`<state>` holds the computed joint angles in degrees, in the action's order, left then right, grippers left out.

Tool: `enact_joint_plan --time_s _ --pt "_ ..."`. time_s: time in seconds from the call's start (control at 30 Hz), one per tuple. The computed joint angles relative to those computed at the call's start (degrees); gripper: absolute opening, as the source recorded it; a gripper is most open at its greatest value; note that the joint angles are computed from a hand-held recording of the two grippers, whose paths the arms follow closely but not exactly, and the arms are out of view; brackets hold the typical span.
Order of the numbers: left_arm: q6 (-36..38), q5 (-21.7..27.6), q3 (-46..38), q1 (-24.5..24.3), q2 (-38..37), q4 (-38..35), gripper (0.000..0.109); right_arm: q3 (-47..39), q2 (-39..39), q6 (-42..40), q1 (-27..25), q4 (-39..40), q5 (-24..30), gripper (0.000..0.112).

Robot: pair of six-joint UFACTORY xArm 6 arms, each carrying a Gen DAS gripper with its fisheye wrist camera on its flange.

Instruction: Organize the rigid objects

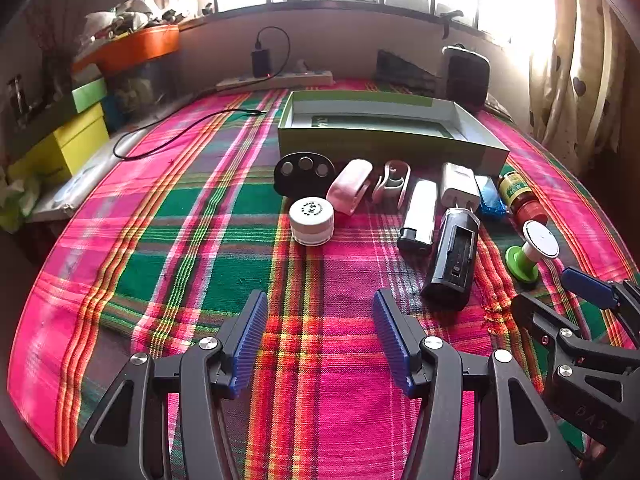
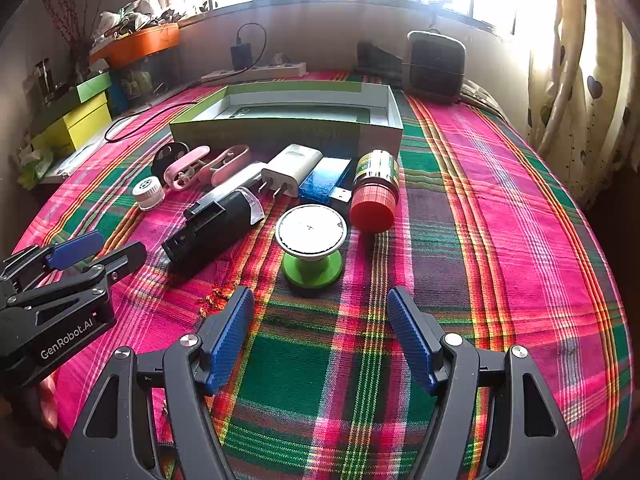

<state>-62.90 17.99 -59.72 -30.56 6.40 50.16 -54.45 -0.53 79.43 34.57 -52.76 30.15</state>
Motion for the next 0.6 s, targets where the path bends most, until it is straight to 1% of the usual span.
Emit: enact_joint_plan --time_s 0.6 --pt "-1.4 -0.4 0.3 0.1 0.0 1.5 0.054 0.0 -0.1 0.1 0.0 -0.1 0.0 0.070"
